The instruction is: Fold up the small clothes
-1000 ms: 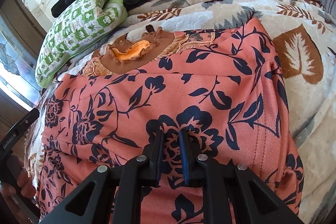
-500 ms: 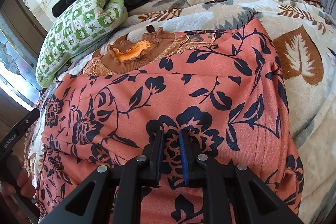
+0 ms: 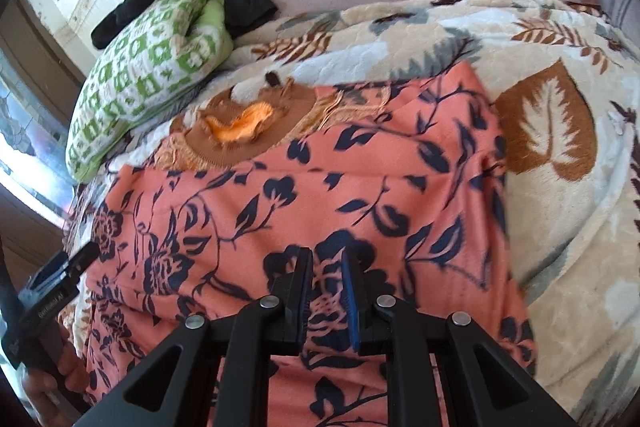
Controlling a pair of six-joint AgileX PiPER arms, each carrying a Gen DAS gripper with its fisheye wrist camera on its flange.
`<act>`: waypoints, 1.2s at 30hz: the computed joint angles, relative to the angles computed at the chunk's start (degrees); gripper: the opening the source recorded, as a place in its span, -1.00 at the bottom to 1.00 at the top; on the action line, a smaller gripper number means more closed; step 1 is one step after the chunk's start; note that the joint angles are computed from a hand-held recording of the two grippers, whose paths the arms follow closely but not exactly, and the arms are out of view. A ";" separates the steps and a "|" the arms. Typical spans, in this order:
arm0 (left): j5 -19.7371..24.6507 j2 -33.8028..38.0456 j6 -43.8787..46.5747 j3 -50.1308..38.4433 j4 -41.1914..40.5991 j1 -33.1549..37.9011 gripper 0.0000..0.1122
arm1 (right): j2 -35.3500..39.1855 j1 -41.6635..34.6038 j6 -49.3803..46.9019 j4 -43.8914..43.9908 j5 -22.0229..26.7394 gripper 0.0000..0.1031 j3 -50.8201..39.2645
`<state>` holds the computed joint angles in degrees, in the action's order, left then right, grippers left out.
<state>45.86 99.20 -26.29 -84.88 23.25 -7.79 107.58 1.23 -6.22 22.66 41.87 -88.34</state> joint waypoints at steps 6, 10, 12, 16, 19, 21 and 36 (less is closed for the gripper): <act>3.64 4.65 3.94 -1.86 -2.17 -0.24 0.84 | 6.67 -5.66 2.21 2.41 7.23 -0.65 -6.93; 1.47 2.09 4.31 -0.80 -2.95 0.38 0.83 | 4.92 -7.09 0.24 4.70 7.57 -0.66 -7.46; 0.08 0.76 3.14 -0.27 -2.05 1.16 0.84 | 2.43 -7.67 0.81 3.48 3.77 -0.66 -5.07; 2.74 2.76 3.45 -2.65 -2.92 3.66 0.84 | 2.92 -10.83 -1.46 11.24 4.15 -0.62 -4.00; 7.61 7.02 5.10 -5.37 -4.46 4.99 0.84 | 5.82 -10.10 0.37 9.32 8.00 -0.62 -6.91; 6.66 6.44 4.76 -4.61 -6.43 5.83 0.84 | 7.35 -8.99 3.32 5.73 8.22 -0.64 -8.16; 7.28 5.65 7.80 -3.81 -5.18 6.30 0.84 | 4.64 -1.08 -5.43 6.81 9.77 -0.61 -3.88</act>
